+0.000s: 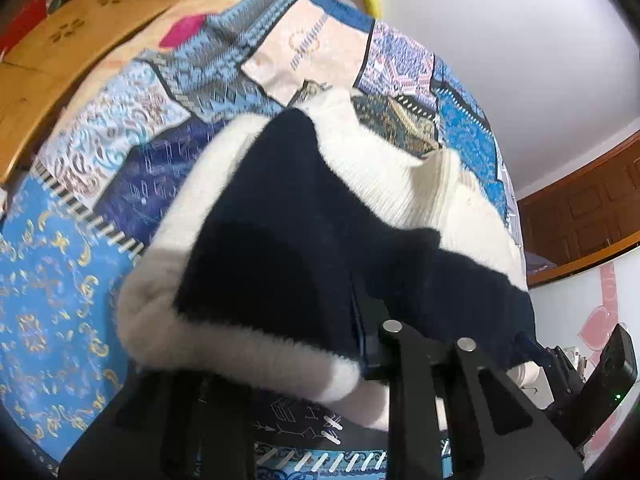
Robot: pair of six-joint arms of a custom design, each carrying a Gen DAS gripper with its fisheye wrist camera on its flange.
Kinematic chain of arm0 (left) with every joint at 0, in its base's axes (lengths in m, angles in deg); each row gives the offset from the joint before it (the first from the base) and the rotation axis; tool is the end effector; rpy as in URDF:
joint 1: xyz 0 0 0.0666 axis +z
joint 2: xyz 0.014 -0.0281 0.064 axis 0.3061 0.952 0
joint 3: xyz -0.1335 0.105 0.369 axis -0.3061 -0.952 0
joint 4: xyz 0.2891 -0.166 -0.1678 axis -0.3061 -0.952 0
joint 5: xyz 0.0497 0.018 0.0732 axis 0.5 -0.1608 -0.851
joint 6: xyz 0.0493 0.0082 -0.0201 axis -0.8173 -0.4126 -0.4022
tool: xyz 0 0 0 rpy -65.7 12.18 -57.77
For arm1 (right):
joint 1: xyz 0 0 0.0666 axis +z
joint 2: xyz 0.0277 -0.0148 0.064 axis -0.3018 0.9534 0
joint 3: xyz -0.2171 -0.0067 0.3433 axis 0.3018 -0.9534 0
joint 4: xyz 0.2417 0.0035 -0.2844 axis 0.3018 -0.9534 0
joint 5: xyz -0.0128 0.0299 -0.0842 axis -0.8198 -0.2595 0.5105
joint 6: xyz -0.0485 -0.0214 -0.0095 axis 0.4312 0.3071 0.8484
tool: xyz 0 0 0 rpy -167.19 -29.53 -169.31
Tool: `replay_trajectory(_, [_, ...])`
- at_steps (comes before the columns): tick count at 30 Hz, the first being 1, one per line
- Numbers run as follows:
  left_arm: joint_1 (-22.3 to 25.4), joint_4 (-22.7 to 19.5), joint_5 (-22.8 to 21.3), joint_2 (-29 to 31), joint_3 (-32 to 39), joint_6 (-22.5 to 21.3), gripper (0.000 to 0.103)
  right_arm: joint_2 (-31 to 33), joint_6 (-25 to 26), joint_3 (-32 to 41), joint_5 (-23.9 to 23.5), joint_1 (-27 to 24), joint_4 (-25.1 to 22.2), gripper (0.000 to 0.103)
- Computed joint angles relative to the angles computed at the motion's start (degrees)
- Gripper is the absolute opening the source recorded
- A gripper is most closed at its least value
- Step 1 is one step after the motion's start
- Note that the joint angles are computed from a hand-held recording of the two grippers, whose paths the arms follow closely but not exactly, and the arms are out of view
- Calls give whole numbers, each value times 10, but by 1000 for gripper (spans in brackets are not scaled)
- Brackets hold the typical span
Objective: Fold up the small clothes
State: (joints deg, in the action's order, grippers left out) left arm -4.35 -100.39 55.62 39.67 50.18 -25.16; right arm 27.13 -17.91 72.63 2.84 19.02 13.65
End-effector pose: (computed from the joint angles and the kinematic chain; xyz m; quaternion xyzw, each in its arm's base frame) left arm 0.4991 -0.2143 0.3187 -0.0268 0.9532 -0.2364 0.1866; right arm 0.3334 0.2374 0.4015 -0.0799 0.9609 0.0343 0.2630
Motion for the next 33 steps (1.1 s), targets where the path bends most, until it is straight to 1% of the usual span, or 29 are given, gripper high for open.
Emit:
replay_trajectory(6, [4, -3, -44, -20, 12, -17, 22, -13, 4, 7, 22, 4, -15, 82])
replay_trajectory(10, [8, -11, -85, -33, 29, -36, 21, -20, 8, 10, 32, 5, -18, 82])
replay_trajectory(14, [6, -15, -148, -45, 54, -59, 21, -26, 12, 11, 40, 3, -19, 82])
replay_trajectory(17, [-1, -16, -185, -49, 78, -76, 20, -30, 13, 9, 43, 0, -21, 82])
replay_trajectory(22, [-16, -24, -202, -46, 112, -92, 20, -42, 11, -4, 43, -10, -25, 82])
replay_trajectory(27, [-51, -27, -204, -37, 140, -109, 19, -56, 3, -26, 36, -23, -37, 82])
replay_trajectory(29, [-69, -29, -200, -30, 152, -115, 18, -64, -5, -38, 22, -31, -35, 82])
replay_trajectory(32, [-100, -35, -198, -13, 177, -124, 18, -74, -23, -54, -18, -47, -27, 82])
replay_trajectory(33, [-108, -35, -197, -10, 181, -125, 17, -76, -28, -56, -25, -48, -25, 82])
